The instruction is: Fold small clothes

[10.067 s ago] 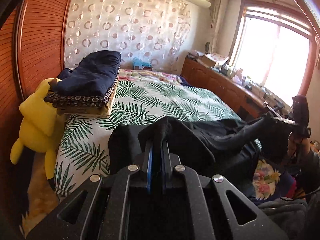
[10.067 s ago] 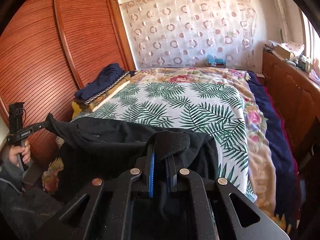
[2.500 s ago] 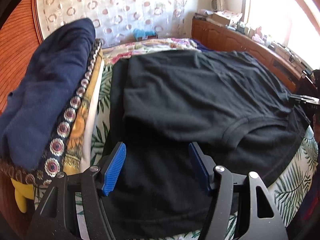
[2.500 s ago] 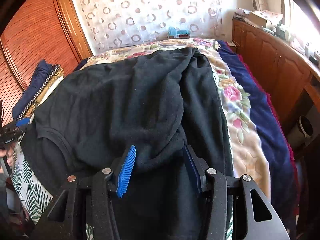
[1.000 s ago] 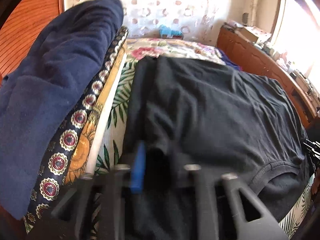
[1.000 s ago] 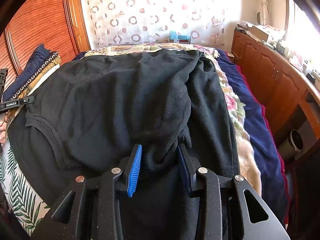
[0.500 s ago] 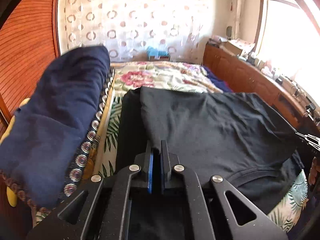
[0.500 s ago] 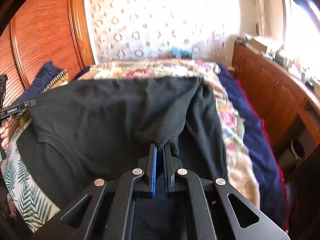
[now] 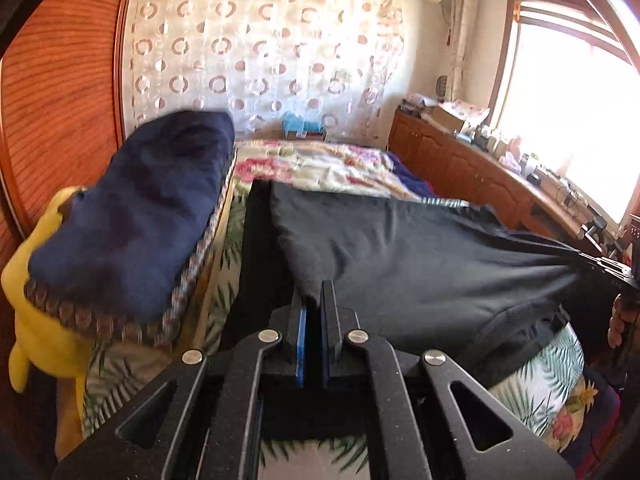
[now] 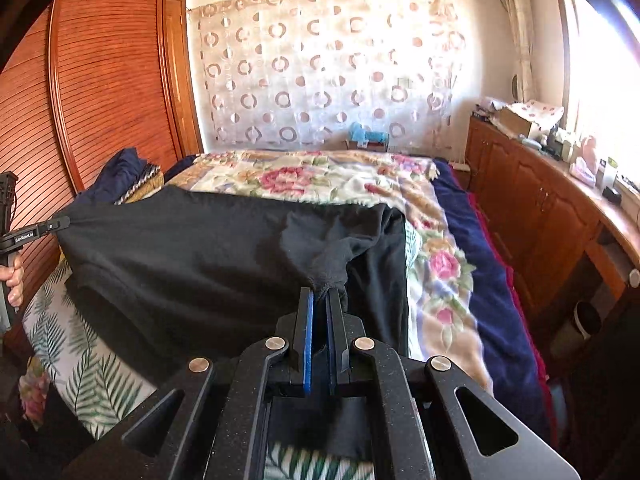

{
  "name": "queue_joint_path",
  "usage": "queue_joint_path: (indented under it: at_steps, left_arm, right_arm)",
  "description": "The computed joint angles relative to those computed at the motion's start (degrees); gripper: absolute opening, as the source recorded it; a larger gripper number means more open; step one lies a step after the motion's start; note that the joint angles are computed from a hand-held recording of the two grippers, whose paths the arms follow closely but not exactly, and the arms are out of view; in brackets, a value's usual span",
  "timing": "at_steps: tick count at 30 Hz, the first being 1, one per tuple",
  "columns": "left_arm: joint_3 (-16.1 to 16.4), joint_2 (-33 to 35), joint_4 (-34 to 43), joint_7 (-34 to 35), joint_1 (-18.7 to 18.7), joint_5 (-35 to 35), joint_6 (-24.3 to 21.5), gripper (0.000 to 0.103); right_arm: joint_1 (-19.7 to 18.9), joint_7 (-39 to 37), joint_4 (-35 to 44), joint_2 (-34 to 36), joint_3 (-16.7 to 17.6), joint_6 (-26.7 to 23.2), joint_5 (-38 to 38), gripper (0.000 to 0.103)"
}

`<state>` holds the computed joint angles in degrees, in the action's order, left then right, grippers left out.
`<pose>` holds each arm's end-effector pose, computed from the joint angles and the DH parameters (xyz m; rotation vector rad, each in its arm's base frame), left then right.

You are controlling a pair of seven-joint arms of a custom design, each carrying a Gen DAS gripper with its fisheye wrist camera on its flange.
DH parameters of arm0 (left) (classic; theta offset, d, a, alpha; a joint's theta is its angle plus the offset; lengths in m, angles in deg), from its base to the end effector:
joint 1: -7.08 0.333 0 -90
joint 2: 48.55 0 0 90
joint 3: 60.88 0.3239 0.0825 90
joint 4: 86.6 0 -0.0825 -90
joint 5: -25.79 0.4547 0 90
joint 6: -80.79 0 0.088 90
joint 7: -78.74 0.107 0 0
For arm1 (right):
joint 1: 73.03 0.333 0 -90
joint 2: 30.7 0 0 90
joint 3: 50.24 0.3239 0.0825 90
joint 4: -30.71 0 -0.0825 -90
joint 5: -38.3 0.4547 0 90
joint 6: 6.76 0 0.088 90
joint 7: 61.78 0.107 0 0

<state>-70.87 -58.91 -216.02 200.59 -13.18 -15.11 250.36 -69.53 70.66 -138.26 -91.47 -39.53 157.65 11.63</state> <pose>0.5312 -0.2631 0.5029 -1.3618 2.1702 -1.1936 0.3405 0.1059 0.4985 -1.5055 1.6873 -0.9407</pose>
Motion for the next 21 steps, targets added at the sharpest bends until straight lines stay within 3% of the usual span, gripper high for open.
queue_joint_path:
  at_steps: [3,7,12,14,18,21]
  left_arm:
    - [-2.2,1.1,-1.1,-5.0,2.5,7.6,0.2,0.006]
    - [-2.5,2.6,-0.9,-9.1,3.5,12.0,-2.1,0.006]
    - [-2.4,1.8,-2.6,-10.9,3.8,13.9,-1.3,0.009]
    - [-3.4,1.1,-3.6,-15.6,5.6,18.5,-0.7,0.01]
    - [-2.6,0.3,-5.3,-18.3,6.1,19.9,0.1,0.018]
    - [-2.0,1.2,-4.5,-19.3,6.4,20.7,-1.7,0.02]
  right_arm:
    - [1.4,0.0,-1.5,0.8,-0.7,-0.7,1.0,0.005]
    - [1.5,1.5,-2.1,3.5,-0.3,-0.4,2.1,0.005]
    - [-0.1,4.8,-1.5,5.2,2.6,-0.3,0.7,0.005]
    - [-0.7,6.3,-1.1,5.9,3.7,-0.1,-0.1,0.005]
    - [-0.4,9.6,-1.2,4.3,4.6,-0.9,-1.0,0.011]
    - [-0.6,10.9,-1.9,3.9,4.8,1.2,-2.1,0.016]
